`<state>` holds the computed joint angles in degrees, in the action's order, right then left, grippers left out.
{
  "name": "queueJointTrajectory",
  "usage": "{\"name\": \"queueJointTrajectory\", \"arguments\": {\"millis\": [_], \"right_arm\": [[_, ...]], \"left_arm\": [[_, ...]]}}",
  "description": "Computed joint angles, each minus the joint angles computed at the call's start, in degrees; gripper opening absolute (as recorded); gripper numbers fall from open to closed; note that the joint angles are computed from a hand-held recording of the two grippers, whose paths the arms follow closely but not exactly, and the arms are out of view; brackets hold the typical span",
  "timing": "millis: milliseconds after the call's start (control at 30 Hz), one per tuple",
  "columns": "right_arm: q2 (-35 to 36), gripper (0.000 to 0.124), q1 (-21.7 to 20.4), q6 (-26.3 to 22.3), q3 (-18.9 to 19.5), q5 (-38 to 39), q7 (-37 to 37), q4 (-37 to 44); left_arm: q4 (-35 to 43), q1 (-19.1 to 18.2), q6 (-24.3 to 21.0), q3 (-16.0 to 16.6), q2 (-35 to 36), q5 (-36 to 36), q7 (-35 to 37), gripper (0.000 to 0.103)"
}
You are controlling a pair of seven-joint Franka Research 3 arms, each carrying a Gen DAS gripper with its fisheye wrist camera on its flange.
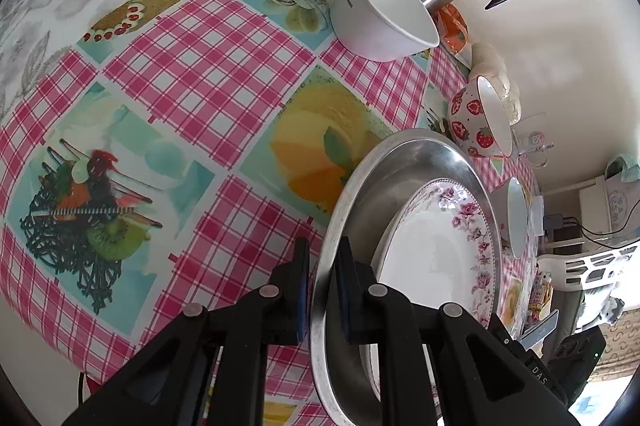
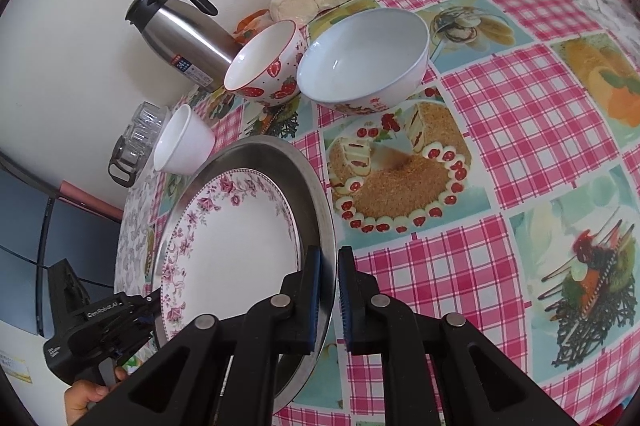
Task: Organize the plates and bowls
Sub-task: 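Lower the floral plate flat into the steel tray with both grippers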
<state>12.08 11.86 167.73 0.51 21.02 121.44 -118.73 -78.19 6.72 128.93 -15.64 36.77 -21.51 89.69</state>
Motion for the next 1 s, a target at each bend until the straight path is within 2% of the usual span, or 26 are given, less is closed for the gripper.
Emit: {"name": "queueJointTrajectory", "arguments": {"millis": [167,400,500,633,700,800,1000], "right_arm": [[-0.08,0.011,1.65,-0.87,-2.06,-4.95,3.29,0.38],[-0.49,0.012,2.39,0.7,-3.3,-9.36,7.0,-0.22],[-1.28,0.012,5.42,0.99,-7.4,-18.04,14.6,-0.75],[-2.83,0.012,7.26,3.22,-10.77,-29.1,24.24,-2.03],[-3.09,0.012,7.34,4.51,-11.2,-33.56,26.9,-1.95],[-2.25,0.012,5.09,5.04,-7.97,-32.12,22.63,-0.69],[0.15,0.012,2.58,1.96,-3.36,-24.06,12.61,2.16]], "left_arm": [[0.45,0.13,-0.26,-0.06,0.1,-0.11,-0.22,0.013],[-1.37,0.34,1.61,0.16,-1.72,-0.22,0.15,0.013],[-2.84,-0.1,4.23,0.64,-3.24,0.68,0.44,0.013],[-5.86,0.38,10.25,0.04,-5.85,0.27,2.78,0.015],[-6.5,0.57,11.07,-0.36,-6.47,-0.05,4.18,0.02],[-6.02,0.38,10.02,-0.88,-6.13,-0.2,6.05,0.022],[-4.49,-1.18,7.25,-0.52,-4.78,1.32,7.56,0.022]]}}
